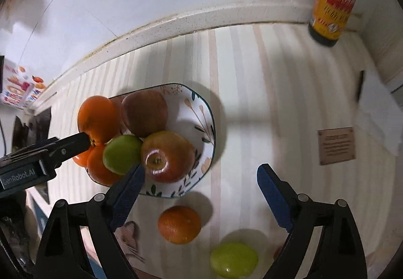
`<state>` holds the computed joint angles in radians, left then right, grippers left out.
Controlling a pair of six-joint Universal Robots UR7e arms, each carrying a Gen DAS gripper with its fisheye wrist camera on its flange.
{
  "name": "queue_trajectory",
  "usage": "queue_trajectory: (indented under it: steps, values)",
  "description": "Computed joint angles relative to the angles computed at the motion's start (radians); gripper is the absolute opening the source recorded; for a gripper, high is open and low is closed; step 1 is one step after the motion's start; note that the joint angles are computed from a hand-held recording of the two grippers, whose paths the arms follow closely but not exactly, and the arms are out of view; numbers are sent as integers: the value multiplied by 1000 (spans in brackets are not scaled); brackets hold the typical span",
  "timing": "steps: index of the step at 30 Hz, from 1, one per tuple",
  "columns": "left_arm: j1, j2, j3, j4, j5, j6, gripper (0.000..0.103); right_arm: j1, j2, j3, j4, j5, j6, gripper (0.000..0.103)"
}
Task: Organize fruits
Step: 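Place the green apple and brown pear on the plate while both tools open, then lift both open tools away from the plate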
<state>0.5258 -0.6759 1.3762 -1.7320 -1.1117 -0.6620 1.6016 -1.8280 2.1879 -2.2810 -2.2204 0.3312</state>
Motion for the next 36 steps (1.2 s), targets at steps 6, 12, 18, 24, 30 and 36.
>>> queue_trajectory:
  steps: [6,12,18,24,30,36]
  values:
    - [-37,-103,117,-29,51,-30,96,125,21,-11,88,-116,98,93]
    - [-79,-200,207,-55,76,-54,95,241,12,-31,190,-166,208,93]
    - [-123,-284,255,-65,81,-69,95,377,17,-74,306,-222,334,93]
    - [-174,-354,273,-49,98,-67,95,496,24,-131,428,-259,473,93]
    - [-207,-404,279,-32,100,-68,95,600,43,-192,560,-289,591,93]
    - [-232,-451,289,-17,94,-90,95,690,60,-241,652,-305,681,93]
